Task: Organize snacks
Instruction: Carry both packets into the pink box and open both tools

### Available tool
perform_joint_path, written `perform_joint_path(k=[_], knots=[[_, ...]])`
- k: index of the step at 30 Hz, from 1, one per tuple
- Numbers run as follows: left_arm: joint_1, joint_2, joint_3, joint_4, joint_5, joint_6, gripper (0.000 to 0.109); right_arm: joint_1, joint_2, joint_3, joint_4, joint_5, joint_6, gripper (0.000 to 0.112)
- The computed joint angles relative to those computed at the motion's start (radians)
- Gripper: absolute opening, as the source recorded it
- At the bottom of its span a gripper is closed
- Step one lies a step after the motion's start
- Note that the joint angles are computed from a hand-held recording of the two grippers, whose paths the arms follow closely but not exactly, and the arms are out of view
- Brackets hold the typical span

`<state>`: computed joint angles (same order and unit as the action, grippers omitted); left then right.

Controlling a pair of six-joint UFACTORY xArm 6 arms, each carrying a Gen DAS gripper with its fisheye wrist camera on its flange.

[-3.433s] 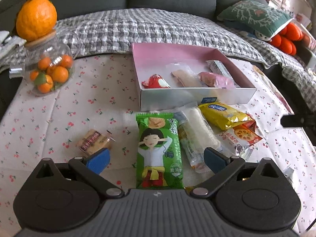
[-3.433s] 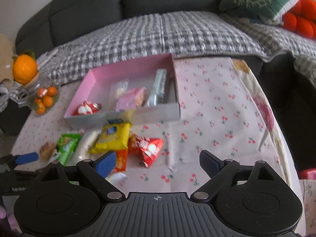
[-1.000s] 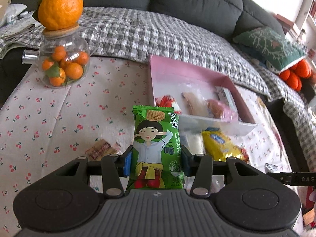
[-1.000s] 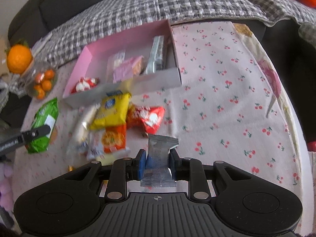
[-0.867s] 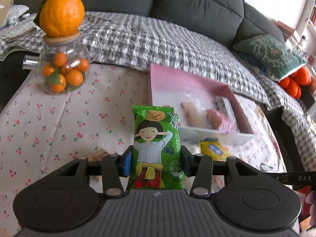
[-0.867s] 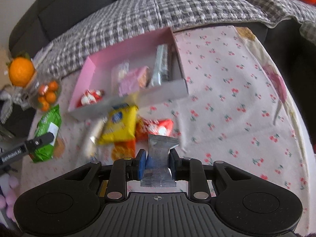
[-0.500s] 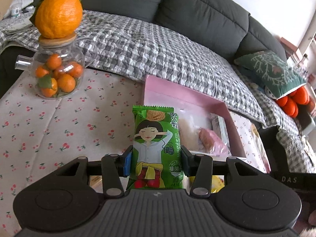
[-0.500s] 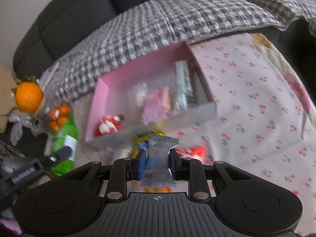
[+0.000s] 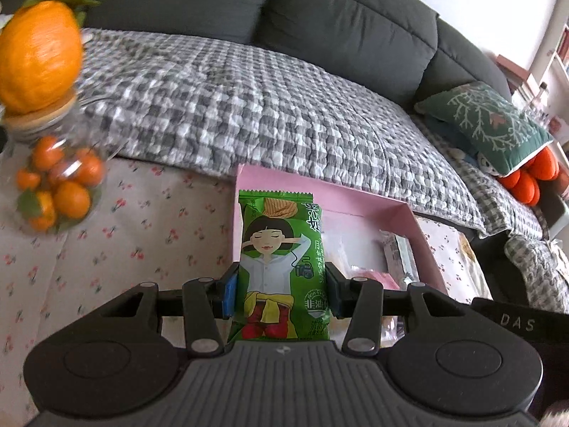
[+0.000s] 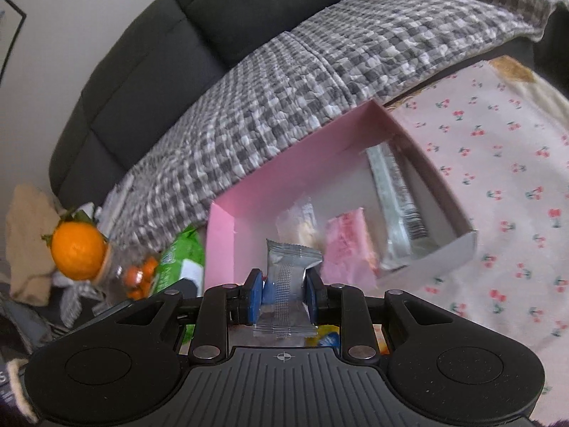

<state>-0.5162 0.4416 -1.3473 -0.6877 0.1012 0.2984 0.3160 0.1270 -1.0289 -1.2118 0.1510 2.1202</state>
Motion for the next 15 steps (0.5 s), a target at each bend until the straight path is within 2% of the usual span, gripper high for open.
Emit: perform_joint_path(k=[4, 11, 15], knots=[[0.001, 0.056, -0.064, 0.047, 0.004, 0.002, 0.044, 0.001, 0.052, -0.055, -0.097, -0.011, 0.099, 0.024], [0.014, 0.124, -0.138, 0.170, 0.021, -0.086, 0.044, 0.003, 0.100, -0.095, -0.120, -0.014, 0.120, 0.025], [0.017, 0.146, -0.163, 0.170, 0.025, -0.078, 0.044, -0.001, 0.108, -0.106, -0.180, -0.021, 0.173, 0.030]])
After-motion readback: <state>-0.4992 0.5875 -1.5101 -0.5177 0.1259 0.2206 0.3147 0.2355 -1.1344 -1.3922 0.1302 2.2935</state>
